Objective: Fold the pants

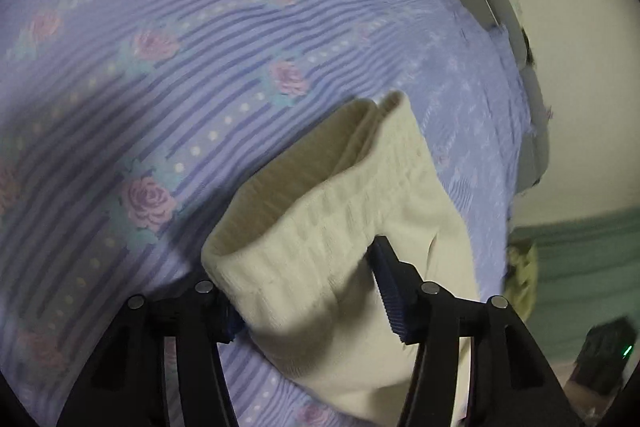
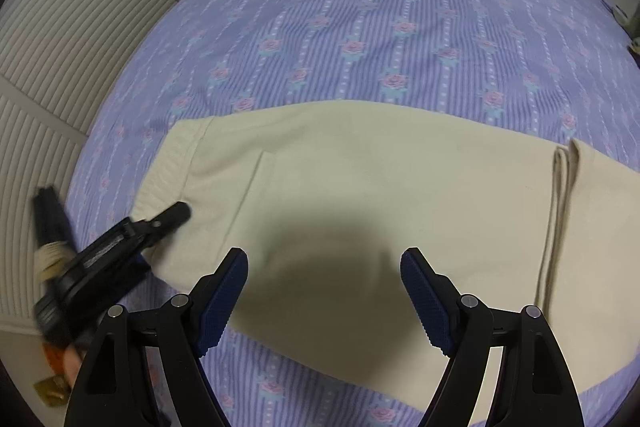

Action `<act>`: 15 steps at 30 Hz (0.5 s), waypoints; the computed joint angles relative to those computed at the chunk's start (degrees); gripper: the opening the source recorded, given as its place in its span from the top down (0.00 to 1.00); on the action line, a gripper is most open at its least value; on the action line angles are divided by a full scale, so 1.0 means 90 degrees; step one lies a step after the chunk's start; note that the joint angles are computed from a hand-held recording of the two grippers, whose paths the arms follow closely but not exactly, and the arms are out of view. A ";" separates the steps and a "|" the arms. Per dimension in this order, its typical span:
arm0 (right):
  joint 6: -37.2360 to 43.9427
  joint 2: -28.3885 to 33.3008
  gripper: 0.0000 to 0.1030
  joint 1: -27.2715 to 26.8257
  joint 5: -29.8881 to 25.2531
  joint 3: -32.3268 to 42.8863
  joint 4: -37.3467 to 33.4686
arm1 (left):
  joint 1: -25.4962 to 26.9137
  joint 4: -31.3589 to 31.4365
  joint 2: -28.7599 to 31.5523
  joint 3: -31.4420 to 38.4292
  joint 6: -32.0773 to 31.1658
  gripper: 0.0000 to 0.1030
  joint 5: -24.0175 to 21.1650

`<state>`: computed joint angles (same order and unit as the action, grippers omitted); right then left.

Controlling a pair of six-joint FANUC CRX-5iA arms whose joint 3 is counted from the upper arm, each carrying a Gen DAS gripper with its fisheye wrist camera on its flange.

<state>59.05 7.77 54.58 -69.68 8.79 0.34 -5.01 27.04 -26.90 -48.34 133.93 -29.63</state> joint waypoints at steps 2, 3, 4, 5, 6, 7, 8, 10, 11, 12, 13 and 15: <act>0.0007 -0.0066 0.22 -0.0004 0.0013 -0.0072 0.0060 | -0.0091 -0.0706 0.0011 0.0487 0.0496 0.72 -0.0419; 0.0002 -0.0124 0.22 -0.0008 0.0030 -0.0135 0.0095 | -0.0196 -0.1171 0.0022 0.0789 0.0781 0.77 -0.0686; 0.0010 -0.0181 0.22 -0.0036 0.0025 -0.0171 0.0086 | -0.0377 -0.1732 0.0073 0.1182 0.1141 0.78 -0.0991; 0.0020 -0.0219 0.22 -0.0066 0.0020 -0.0181 0.0046 | -0.0642 -0.2354 0.0175 0.1672 0.1561 0.79 -0.1361; 0.0058 -0.0303 0.22 -0.0135 0.0011 -0.0209 -0.0021 | -0.0983 -0.2980 0.0326 0.2218 0.1958 0.79 -0.1768; 0.0094 -0.0403 0.22 -0.0213 -0.0012 -0.0245 -0.0061 | -0.1394 -0.3628 0.0536 0.2827 0.2333 0.79 -0.2247; 0.0112 -0.0495 0.22 -0.0268 -0.0007 -0.0288 -0.0073 | -0.1850 -0.4249 0.0775 0.3452 0.2650 0.79 -0.2750; 0.0156 -0.0773 0.22 -0.0415 0.0009 -0.0423 -0.0039 | -0.2589 -0.5135 0.1271 0.4545 0.2953 0.79 -0.3534; 0.0196 -0.0958 0.22 -0.0537 -0.0002 -0.0492 -0.0025 | -0.2806 -0.5407 0.1434 0.4904 0.2980 0.80 -0.3772; 0.0247 -0.1101 0.22 -0.0646 0.0002 -0.0540 -0.0038 | -0.3137 -0.5755 0.1690 0.5420 0.3007 0.80 -0.4093; 0.0288 -0.1246 0.22 -0.0750 -0.0004 -0.0591 -0.0027 | -0.3392 -0.6031 0.1958 0.5905 0.2945 0.80 -0.4405; 0.0386 -0.1571 0.22 -0.1021 -0.0042 -0.0703 0.0079 | -0.3991 -0.6668 0.2622 0.6978 0.2748 0.80 -0.5204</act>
<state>62.52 -6.37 45.40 -70.06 2.46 1.05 -40.93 -32.97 -3.31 14.47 158.67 -76.47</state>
